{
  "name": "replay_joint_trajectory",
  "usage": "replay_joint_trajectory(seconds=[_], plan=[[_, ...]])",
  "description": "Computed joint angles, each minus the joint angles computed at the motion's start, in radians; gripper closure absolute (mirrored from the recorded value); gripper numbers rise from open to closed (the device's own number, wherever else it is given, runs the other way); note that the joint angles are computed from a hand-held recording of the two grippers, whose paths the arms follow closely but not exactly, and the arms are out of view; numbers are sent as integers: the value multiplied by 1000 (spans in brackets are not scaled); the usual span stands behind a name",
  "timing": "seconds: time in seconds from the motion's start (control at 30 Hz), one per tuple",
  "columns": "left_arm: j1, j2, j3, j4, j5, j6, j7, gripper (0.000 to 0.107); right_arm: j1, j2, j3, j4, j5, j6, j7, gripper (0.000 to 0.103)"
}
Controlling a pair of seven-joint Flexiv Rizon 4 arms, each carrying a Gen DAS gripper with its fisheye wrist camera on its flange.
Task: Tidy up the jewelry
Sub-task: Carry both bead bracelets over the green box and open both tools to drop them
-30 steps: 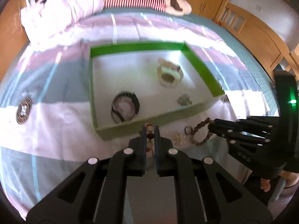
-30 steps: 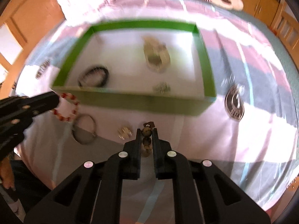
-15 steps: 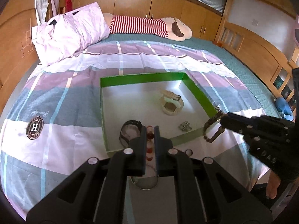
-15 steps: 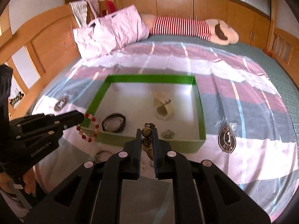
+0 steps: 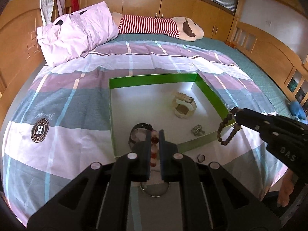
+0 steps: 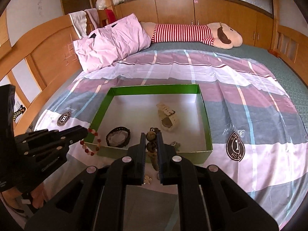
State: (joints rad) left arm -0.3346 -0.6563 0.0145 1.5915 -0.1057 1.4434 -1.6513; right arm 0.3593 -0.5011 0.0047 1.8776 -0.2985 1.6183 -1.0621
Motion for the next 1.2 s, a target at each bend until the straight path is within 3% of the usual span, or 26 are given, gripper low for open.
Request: replay_joint_trajectory(seconds=[0.33, 0.77, 1.2], plan=[[-5, 5, 35, -12, 16, -4, -34, 99, 14, -46, 4, -70, 4, 15, 2, 92], [10, 8, 18, -15, 15, -9, -34, 99, -9, -89, 57, -123, 19, -20, -11, 92], [8, 9, 17, -11, 15, -12, -31, 99, -3, -96, 55, -132, 22, -27, -12, 92]])
